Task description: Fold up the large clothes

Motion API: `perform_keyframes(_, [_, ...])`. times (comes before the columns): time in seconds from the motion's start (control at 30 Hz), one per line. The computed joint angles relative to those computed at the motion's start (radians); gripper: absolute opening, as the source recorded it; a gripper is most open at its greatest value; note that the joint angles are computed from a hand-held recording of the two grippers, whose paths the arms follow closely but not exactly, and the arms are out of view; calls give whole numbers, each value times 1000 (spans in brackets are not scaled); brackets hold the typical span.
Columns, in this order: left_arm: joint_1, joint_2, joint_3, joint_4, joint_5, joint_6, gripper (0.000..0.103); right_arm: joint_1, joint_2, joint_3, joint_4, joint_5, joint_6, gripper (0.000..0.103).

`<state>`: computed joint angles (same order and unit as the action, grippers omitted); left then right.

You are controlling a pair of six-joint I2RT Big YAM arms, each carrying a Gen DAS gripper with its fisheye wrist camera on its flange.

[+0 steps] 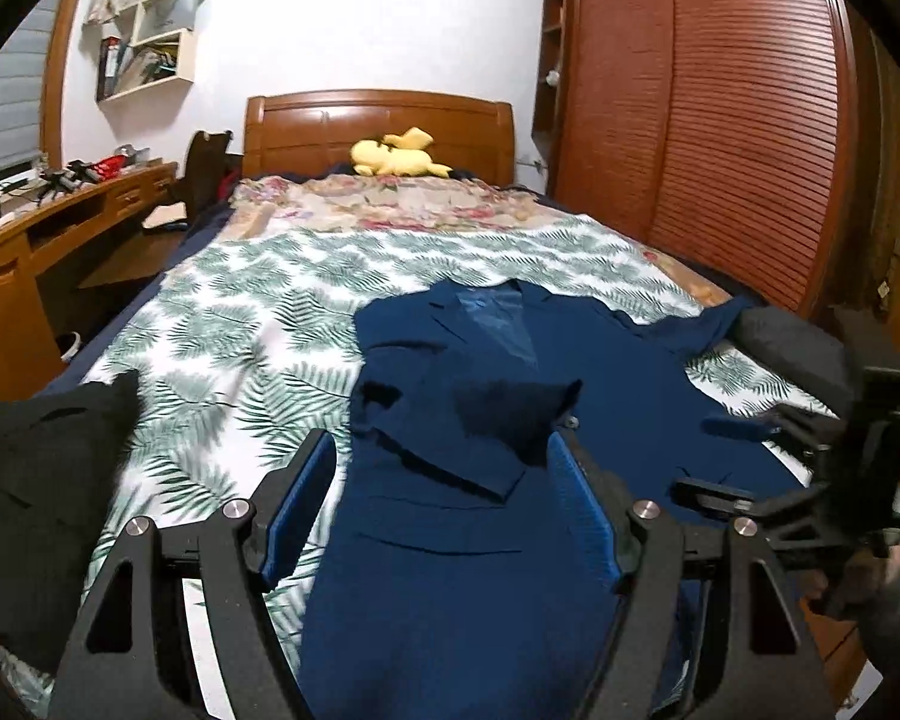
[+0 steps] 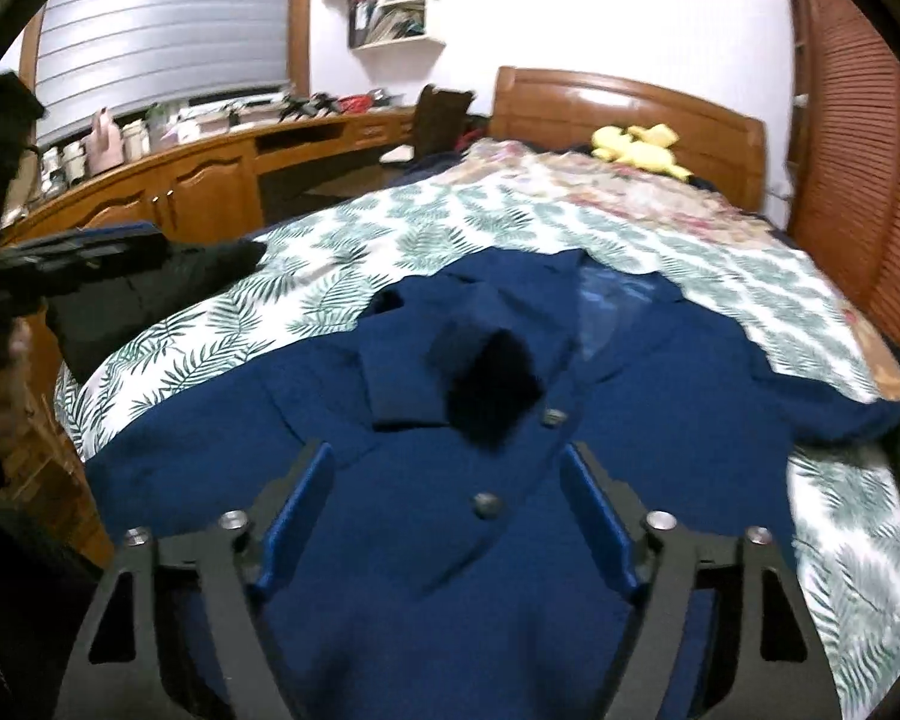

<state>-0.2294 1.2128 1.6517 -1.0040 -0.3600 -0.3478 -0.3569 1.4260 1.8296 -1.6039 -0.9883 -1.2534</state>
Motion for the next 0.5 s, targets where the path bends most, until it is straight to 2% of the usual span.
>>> perform_keyframes(0.03, [7, -12, -10, 7, 2, -3, 74, 16, 6, 4, -5, 10, -3, 64])
perform_keyframes(0.2, [41, -54, -50, 15, 13, 6, 74, 143, 43, 33, 41, 102, 41, 47])
perform_keyframes(0.37, [54, -77, -77, -6, -15, 25, 74, 271, 86, 68, 90, 239, 115, 45])
perform_keyframes(0.5, [62, -102, -101, -12, -16, 32, 74, 352, 127, 97, 93, 350, 181, 45])
